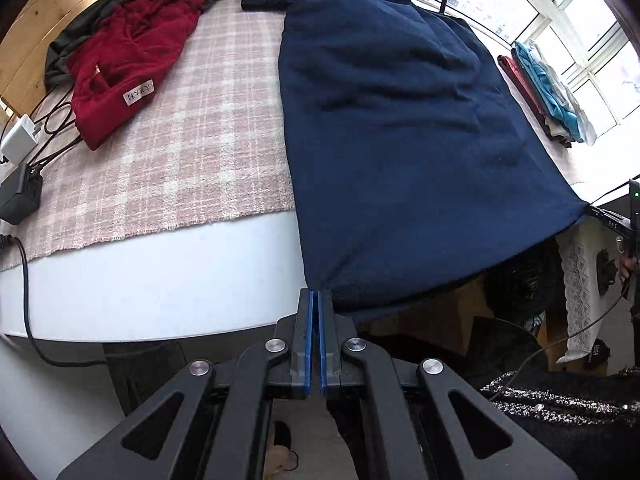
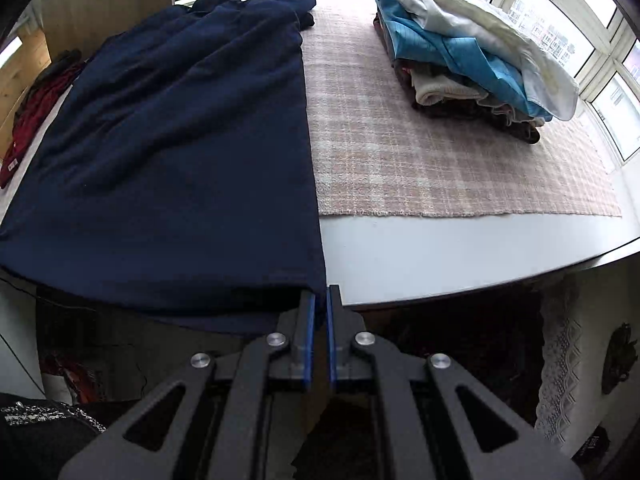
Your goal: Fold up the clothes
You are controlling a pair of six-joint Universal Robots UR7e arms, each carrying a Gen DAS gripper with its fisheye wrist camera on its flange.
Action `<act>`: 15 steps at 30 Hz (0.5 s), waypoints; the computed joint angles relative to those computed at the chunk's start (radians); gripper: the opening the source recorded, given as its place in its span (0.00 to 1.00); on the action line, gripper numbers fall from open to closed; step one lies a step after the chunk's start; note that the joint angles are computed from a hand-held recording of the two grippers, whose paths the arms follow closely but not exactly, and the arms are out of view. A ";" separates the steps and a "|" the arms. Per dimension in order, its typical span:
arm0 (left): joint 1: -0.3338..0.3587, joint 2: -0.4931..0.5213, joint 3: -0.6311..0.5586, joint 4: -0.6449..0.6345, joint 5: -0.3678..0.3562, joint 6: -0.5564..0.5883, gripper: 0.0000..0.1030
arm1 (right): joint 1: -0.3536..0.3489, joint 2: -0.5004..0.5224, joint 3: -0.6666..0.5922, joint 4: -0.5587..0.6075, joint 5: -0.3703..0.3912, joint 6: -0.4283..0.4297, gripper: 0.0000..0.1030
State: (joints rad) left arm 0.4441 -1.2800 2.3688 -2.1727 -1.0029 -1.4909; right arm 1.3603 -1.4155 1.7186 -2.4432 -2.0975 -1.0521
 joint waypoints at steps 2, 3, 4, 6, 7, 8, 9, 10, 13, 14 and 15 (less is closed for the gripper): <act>0.006 0.003 0.021 -0.029 -0.002 0.011 0.02 | 0.004 0.000 0.007 -0.017 -0.011 -0.009 0.05; 0.011 0.005 0.025 -0.041 -0.004 0.019 0.02 | 0.003 0.002 0.010 -0.022 -0.018 -0.011 0.05; 0.017 0.007 0.029 -0.052 -0.006 0.028 0.02 | 0.002 0.005 0.013 -0.027 -0.024 -0.012 0.05; 0.040 0.016 0.038 -0.091 -0.015 0.061 0.02 | 0.000 0.011 0.020 -0.036 -0.037 -0.015 0.05; 0.054 0.023 0.042 -0.117 -0.024 0.086 0.02 | -0.002 0.016 0.023 -0.045 -0.045 -0.017 0.05; 0.067 0.032 0.045 -0.144 -0.047 0.119 0.02 | -0.004 0.020 0.027 -0.052 -0.055 -0.019 0.05; 0.079 0.041 0.043 -0.150 -0.072 0.146 0.03 | -0.004 0.027 0.027 -0.046 -0.072 -0.021 0.05; 0.086 0.043 0.034 -0.123 -0.089 0.158 0.06 | -0.002 0.032 0.027 -0.036 -0.097 -0.025 0.05; 0.070 -0.024 0.021 0.005 -0.087 0.143 0.06 | 0.009 0.035 0.016 0.028 -0.143 -0.006 0.08; 0.059 -0.064 0.012 0.073 -0.067 0.117 0.06 | 0.016 0.024 -0.011 0.100 -0.120 0.034 0.09; 0.048 -0.106 -0.006 0.161 -0.038 0.087 0.06 | 0.023 0.015 -0.040 0.171 -0.094 0.073 0.09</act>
